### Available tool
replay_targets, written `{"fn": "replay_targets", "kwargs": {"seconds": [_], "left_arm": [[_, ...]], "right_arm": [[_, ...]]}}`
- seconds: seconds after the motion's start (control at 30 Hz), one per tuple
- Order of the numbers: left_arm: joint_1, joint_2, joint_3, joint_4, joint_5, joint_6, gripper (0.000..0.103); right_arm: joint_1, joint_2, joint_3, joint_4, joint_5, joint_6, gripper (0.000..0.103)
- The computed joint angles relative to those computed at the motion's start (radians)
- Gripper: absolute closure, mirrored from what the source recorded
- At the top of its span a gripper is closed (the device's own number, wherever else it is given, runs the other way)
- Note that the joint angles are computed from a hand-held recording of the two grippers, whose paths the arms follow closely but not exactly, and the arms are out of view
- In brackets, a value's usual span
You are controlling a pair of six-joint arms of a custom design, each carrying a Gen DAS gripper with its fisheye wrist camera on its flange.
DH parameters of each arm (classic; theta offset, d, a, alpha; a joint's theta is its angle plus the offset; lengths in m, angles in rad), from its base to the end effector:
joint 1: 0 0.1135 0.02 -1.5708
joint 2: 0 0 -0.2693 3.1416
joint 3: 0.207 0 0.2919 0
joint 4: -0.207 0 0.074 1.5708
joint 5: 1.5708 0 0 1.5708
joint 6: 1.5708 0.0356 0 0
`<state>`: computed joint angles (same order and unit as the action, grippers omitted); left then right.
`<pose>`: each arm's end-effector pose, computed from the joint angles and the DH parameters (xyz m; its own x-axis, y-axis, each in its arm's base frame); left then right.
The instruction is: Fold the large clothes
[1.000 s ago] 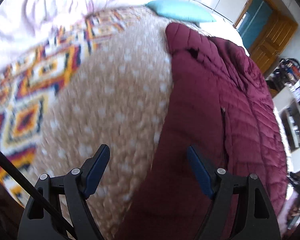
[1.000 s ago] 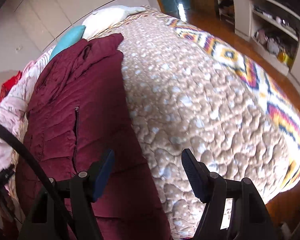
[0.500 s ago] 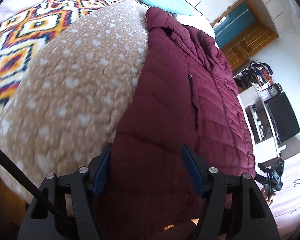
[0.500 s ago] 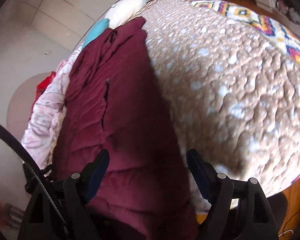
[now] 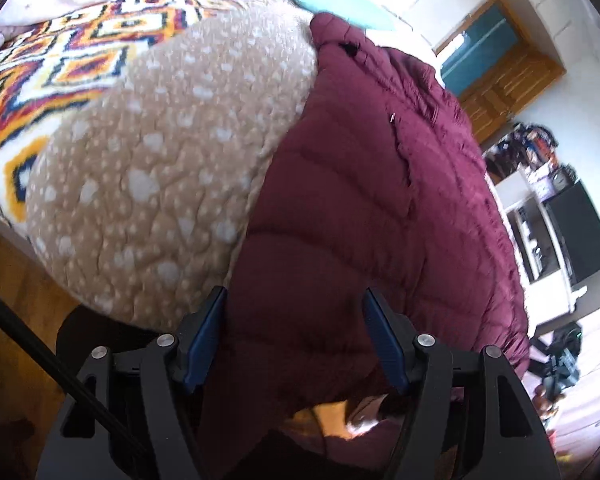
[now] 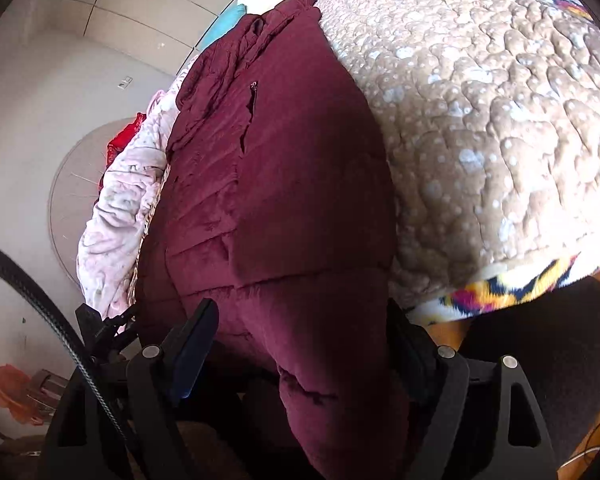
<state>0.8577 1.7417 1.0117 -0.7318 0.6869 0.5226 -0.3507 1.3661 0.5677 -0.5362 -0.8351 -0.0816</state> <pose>0.2328 0.2346 0.1322 -0.8329 -0.3730 -0.4089 -0.1431 0.8588 -0.4919 0.2255 -0.0544 0.1193 -0.9155 0.2767 -0.2920 -0.0070 0.7148 0.6993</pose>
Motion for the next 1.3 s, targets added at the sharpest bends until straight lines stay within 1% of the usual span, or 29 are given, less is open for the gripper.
{"fn": "replay_targets", "kwargs": {"seconds": [0.07,0.17,0.27,0.33,0.37,0.4,0.43,0.47,0.5,0.53,0.57,0.63,0.73,0.77,0.8,0.83,0.9,0.93,0.97,1.07,1.1,1.17,1.2,1.23,1.27,1.3], "left_arm": [[0.001,0.010,-0.012,0.002,-0.009,0.017,0.036],[0.009,0.020,-0.019,-0.002,0.013,0.017,0.035],[0.006,0.003,-0.041,-0.001,0.005,0.030,0.035],[0.001,-0.025,-0.068,0.001,-0.009,0.046,0.035],[-0.003,-0.042,-0.083,0.013,-0.016,0.041,0.038],[-0.003,-0.058,-0.095,0.018,-0.020,0.039,0.048],[-0.002,-0.071,-0.098,0.012,-0.026,0.038,0.056],[0.003,-0.075,-0.093,0.003,-0.032,0.038,0.070],[0.014,-0.078,-0.080,-0.024,-0.031,0.043,0.075],[0.030,-0.071,-0.060,-0.062,-0.014,0.055,0.077],[0.052,-0.060,-0.023,-0.128,0.019,0.068,0.079],[0.083,-0.068,0.035,-0.232,0.077,0.094,0.081],[0.103,-0.110,0.120,-0.346,0.166,0.129,0.082],[0.093,-0.123,0.167,-0.375,0.200,0.118,0.083],[0.072,-0.132,0.207,-0.380,0.216,0.093,0.083],[0.035,-0.138,0.255,-0.365,0.222,0.045,0.083],[-0.047,-0.130,0.337,-0.292,0.207,-0.079,0.083],[-0.087,-0.122,0.370,-0.242,0.181,-0.143,0.083],[-0.145,-0.096,0.418,-0.178,0.143,-0.233,0.082],[-0.268,0.040,0.593,-0.109,0.045,-0.392,0.082],[-0.313,0.096,0.656,-0.080,-0.015,-0.447,0.081],[-0.380,0.194,0.758,-0.053,-0.114,-0.509,0.081],[-0.413,0.258,0.824,-0.052,-0.163,-0.536,0.080],[-0.439,0.325,0.892,-0.061,-0.209,-0.564,0.080],[-0.460,0.370,0.928,-0.058,-0.247,-0.581,0.079],[-0.479,0.422,0.982,-0.069,-0.285,-0.595,0.078]], "right_arm": [[0.001,-0.024,-0.009,-0.037,0.025,-0.028,0.018],[0.020,-0.008,-0.020,-0.066,0.057,-0.052,0.018],[0.063,0.001,-0.044,-0.054,0.092,-0.047,0.018],[0.113,0.007,-0.061,-0.016,0.120,-0.006,0.018],[0.137,0.006,-0.071,0.003,0.138,0.013,0.018],[0.172,-0.005,-0.079,0.021,0.168,0.038,0.020],[0.205,-0.015,-0.081,0.033,0.195,0.063,0.027],[0.226,-0.014,-0.073,0.030,0.216,0.069,0.042],[0.245,-0.030,-0.071,0.017,0.234,0.071,0.049],[0.261,-0.056,-0.064,-0.007,0.250,0.069,0.059],[0.269,-0.083,-0.057,-0.030,0.258,0.063,0.067],[0.271,-0.142,-0.020,-0.104,0.231,0.044,0.072],[0.233,-0.239,0.073,-0.221,0.126,-0.007,0.078],[0.227,-0.260,0.107,-0.239,0.102,-0.008,0.079],[0.211,-0.270,0.162,-0.251,0.069,-0.005,0.079],[0.199,-0.264,0.215,-0.245,0.047,0.007,0.080],[0.189,-0.208,0.333,-0.195,0.031,0.060,0.080],[0.195,-0.162,0.397,-0.150,0.048,0.097,0.080],[0.208,-0.124,0.442,-0.113,0.080,0.124,0.081],[0.254,0.093,0.641,-0.025,0.202,0.217,0.081],[0.270,0.176,0.710,-0.011,0.247,0.244,0.081],[0.295,0.326,0.835,-0.010,0.331,0.274,0.081],[0.300,0.412,0.909,-0.023,0.372,0.283,0.081],[0.307,0.465,0.952,-0.030,0.400,0.299,0.081],[0.298,0.520,0.990,-0.042,0.422,0.301,0.081],[0.325,0.588,1.055,-0.053,0.470,0.329,0.081]]}}
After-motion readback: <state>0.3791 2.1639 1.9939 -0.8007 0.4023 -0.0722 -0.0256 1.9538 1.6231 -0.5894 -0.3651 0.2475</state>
